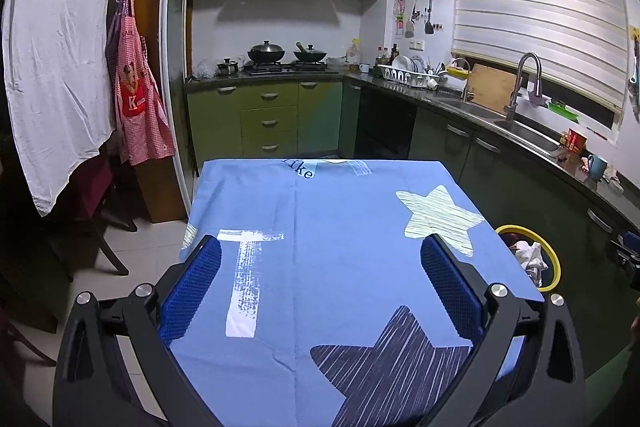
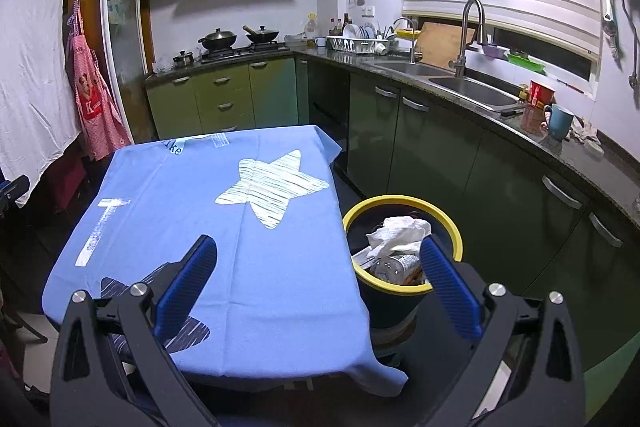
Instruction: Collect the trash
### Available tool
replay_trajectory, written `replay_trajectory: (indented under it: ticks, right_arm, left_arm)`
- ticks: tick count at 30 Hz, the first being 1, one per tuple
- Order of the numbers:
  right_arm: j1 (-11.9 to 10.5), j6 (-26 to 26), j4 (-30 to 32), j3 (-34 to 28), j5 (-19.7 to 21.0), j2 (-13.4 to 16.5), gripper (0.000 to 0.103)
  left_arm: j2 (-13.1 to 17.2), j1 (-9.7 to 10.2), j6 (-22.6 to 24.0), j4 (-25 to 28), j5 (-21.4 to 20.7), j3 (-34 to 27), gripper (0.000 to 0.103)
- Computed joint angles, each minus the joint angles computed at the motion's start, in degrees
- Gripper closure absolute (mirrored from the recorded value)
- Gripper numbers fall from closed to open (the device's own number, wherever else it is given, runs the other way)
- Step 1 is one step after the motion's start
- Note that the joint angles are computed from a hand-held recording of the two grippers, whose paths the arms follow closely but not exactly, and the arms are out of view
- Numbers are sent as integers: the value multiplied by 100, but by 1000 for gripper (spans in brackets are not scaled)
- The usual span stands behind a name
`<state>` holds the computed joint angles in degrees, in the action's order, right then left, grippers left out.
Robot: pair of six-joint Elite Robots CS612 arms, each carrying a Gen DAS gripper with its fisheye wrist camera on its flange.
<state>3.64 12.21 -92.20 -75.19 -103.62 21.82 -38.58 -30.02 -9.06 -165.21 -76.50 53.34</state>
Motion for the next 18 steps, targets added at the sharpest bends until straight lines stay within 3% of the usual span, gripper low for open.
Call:
replay_trajectory:
  ticks: [18]
  right_arm:
    - [-21,62,6,-14,31,24,6]
  left_arm:
    - [-3,-21,52,50,-29,-17,5]
